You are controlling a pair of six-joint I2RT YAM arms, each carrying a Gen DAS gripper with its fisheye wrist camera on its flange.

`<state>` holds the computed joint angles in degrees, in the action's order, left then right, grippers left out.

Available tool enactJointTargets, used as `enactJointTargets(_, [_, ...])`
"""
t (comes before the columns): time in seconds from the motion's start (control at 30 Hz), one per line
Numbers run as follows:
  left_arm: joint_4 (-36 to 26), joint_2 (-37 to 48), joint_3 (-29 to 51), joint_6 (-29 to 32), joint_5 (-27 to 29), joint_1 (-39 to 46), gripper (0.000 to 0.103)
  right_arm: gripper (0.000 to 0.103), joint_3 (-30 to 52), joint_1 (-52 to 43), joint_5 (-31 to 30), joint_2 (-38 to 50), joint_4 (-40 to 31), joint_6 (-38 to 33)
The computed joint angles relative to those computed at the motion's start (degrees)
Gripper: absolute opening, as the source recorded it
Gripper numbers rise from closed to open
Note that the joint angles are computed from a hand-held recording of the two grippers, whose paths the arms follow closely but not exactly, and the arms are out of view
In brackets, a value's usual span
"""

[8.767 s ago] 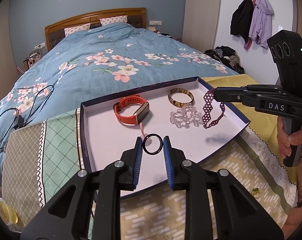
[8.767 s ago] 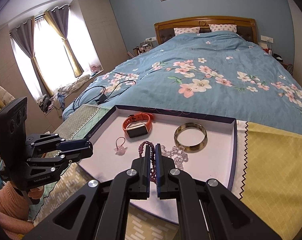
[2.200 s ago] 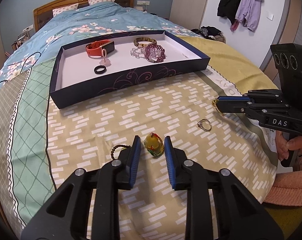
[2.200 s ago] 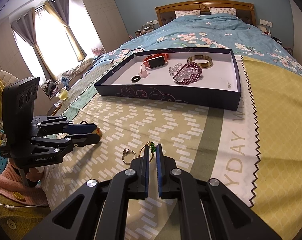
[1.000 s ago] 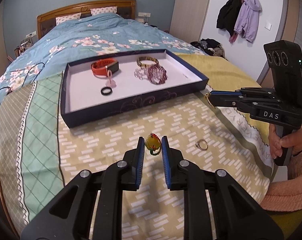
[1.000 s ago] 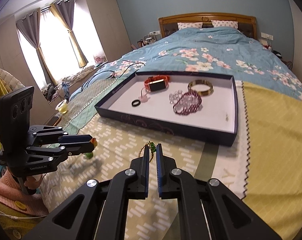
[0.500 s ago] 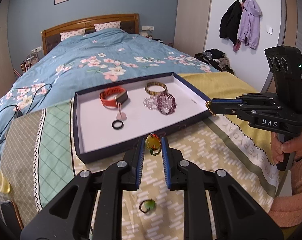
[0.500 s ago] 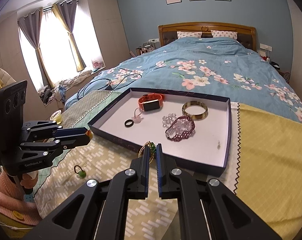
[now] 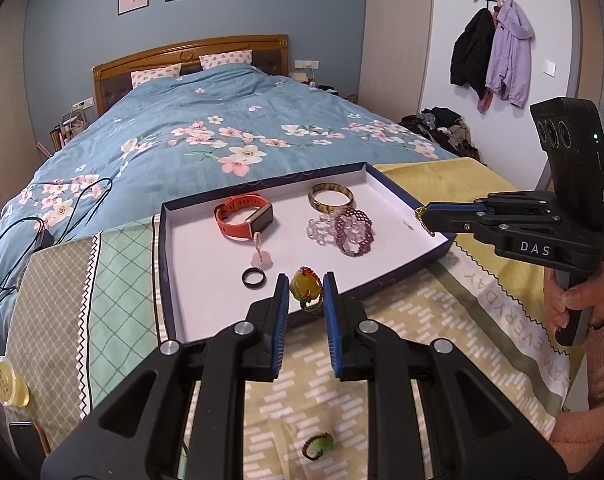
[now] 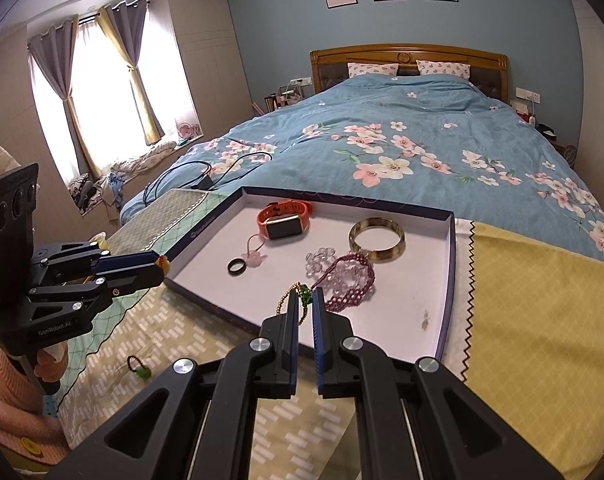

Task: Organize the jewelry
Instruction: 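Carry the yellow charm and gold ring into the box and open both tools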

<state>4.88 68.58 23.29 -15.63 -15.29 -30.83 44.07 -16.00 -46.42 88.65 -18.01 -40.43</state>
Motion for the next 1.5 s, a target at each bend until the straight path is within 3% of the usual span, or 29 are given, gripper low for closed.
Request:
enactJointTargets(0.43, [2.88, 6.37, 2.74, 1.55, 2.82, 5.43, 0.018, 0.005, 3.42, 3.48, 3.92, 6.07, 4.37, 5.12])
enactJointTargets(1.5, [6.66, 20.12, 8.63, 2.97, 6.34, 10.91, 0.018, 0.005, 7.59, 8.36, 11.32, 13.6, 8.33, 9.28])
